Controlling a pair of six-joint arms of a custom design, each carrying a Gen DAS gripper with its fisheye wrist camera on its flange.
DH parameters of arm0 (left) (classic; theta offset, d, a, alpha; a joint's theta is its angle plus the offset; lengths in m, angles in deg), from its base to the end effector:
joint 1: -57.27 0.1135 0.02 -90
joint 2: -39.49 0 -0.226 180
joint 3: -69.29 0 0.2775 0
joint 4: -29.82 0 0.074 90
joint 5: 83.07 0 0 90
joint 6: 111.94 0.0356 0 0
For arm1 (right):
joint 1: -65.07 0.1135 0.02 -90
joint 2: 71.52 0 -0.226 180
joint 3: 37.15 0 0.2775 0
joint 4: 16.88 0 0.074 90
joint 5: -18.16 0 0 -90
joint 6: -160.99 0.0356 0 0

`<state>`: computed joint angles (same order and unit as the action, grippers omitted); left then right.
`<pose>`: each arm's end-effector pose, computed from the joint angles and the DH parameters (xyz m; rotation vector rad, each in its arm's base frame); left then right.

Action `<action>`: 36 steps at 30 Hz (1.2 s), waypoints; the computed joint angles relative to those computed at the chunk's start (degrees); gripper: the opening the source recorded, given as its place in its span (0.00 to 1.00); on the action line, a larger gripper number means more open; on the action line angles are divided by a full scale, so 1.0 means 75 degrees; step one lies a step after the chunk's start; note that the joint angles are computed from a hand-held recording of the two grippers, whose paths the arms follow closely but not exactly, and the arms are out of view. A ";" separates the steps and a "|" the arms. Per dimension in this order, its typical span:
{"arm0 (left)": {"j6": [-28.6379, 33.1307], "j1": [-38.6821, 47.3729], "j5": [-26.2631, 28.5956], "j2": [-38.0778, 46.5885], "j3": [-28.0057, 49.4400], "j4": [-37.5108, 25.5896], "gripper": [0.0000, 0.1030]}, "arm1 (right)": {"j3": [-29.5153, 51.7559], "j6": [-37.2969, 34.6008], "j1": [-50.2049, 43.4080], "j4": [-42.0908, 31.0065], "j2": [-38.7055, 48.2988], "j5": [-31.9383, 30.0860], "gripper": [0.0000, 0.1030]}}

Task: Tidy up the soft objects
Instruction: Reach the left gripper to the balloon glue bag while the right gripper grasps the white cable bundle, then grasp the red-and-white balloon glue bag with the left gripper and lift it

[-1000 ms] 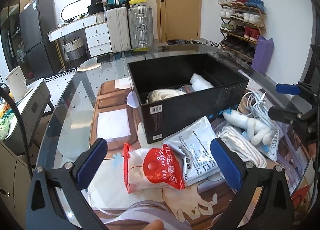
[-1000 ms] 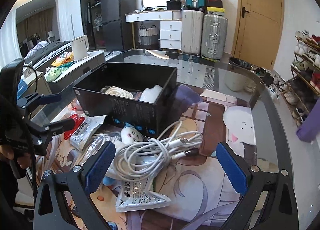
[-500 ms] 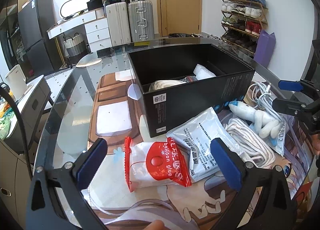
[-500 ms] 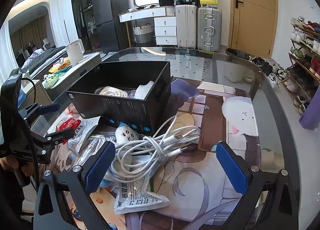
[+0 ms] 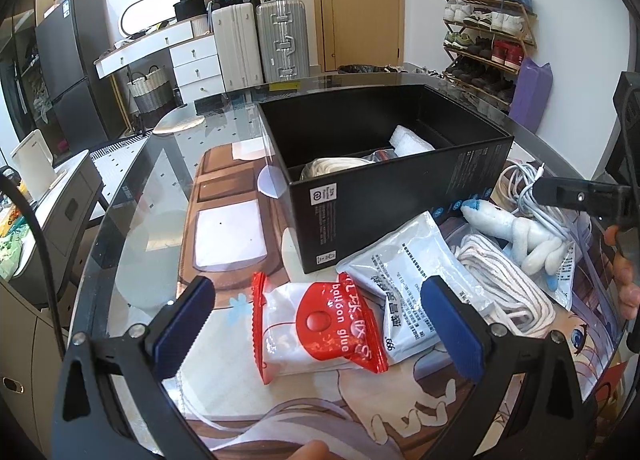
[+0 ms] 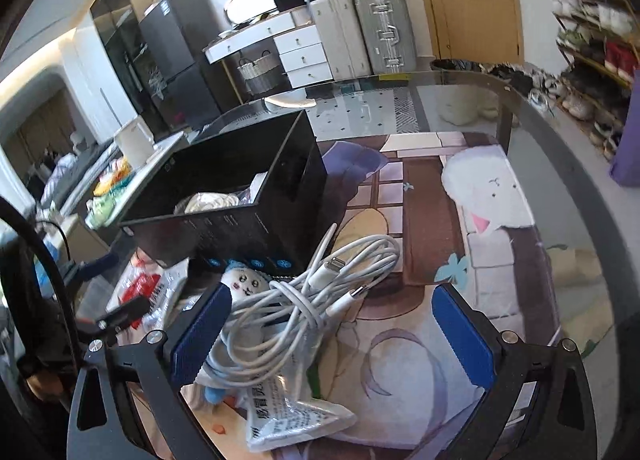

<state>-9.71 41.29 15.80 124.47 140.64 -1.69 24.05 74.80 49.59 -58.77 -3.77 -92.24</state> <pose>0.3320 -0.1008 0.1959 0.6472 2.2663 -0.2144 0.2744 -0.0631 0.2107 0.2373 2.3610 0.3324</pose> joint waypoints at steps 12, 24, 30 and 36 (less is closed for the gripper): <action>0.0082 0.0030 -0.0002 0.0034 0.0004 0.0021 1.00 | 0.0024 0.0528 -0.0121 0.0279 0.0604 -0.0688 0.75; 0.0088 -0.0006 -0.0060 0.0038 0.0063 -0.0106 1.00 | -0.0021 0.0680 -0.0589 0.0448 0.0808 -0.1630 0.37; 0.0059 0.0002 -0.0102 0.0031 0.0096 -0.0168 1.00 | -0.0186 0.0750 -0.0616 0.0524 0.0556 -0.1637 0.35; 0.0020 0.0158 0.0129 0.0198 0.0340 -0.0454 1.00 | -0.0358 0.0728 -0.0712 0.0695 0.0204 -0.1678 0.35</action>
<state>-9.55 42.48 16.77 125.95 143.19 -5.09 21.36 80.26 44.25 -53.56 -2.24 -104.82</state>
